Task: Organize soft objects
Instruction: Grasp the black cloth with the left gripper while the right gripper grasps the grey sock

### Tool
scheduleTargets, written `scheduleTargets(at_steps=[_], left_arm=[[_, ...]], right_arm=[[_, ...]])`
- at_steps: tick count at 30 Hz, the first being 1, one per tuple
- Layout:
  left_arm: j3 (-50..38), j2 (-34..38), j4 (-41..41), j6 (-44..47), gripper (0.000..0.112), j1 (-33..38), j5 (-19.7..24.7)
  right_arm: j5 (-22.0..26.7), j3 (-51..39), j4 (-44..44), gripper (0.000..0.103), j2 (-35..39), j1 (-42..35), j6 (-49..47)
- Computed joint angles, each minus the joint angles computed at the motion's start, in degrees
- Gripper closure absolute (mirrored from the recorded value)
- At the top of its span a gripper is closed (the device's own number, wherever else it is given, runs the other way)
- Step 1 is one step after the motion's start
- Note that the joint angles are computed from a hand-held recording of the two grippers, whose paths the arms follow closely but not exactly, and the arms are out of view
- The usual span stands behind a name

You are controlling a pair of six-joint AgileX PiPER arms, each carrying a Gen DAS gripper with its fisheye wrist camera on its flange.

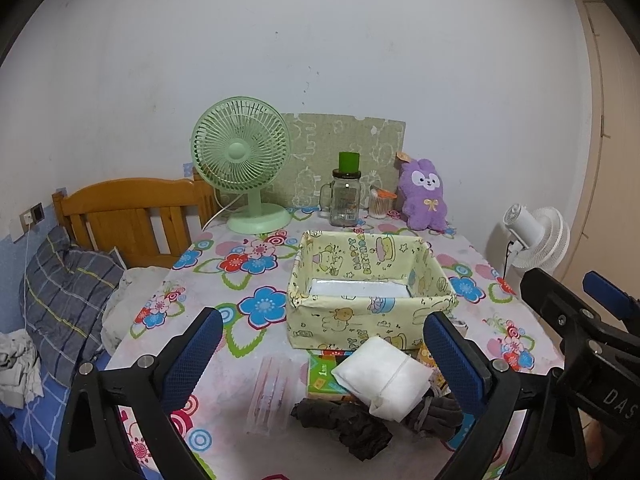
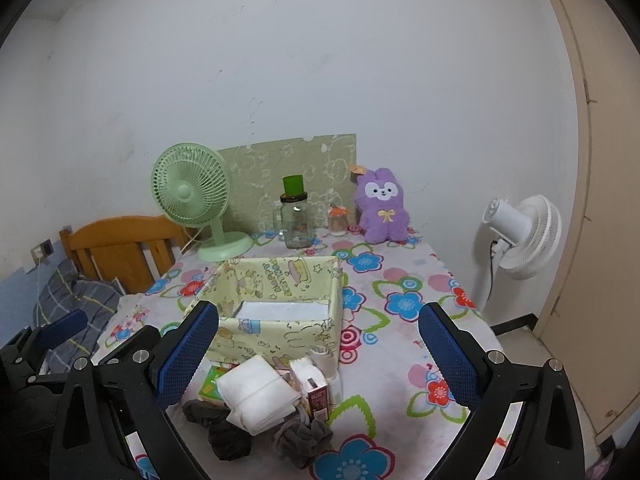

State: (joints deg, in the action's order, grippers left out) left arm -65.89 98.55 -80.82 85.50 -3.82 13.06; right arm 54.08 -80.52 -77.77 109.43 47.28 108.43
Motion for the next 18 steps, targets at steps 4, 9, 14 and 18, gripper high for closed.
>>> scheduleTargets(at_steps=[4, 9, 14, 18], left_arm=[[0.73, 0.69, -3.06, 3.52, 0.014, -0.95, -1.08], [1.18, 2.06, -6.27, 7.35, 0.014, -1.31, -1.12], [2.34, 3.31, -11.33, 12.9, 0.014, -1.33, -0.62], [2.82, 4.67, -12.78, 14.65, 0.015, -1.13, -0.15]], right_arm=[[-0.63, 0.31, -0.59, 0.002, 0.91, -0.04, 0.48], [-1.42, 0.5, -0.67, 0.003, 2.12, -0.15, 0.97], [-2.54, 1.31, -0.84, 0.005, 3.16, -0.43, 2.54], [-4.31, 2.22, -1.01, 0.006, 3.96, -0.9, 3.62]])
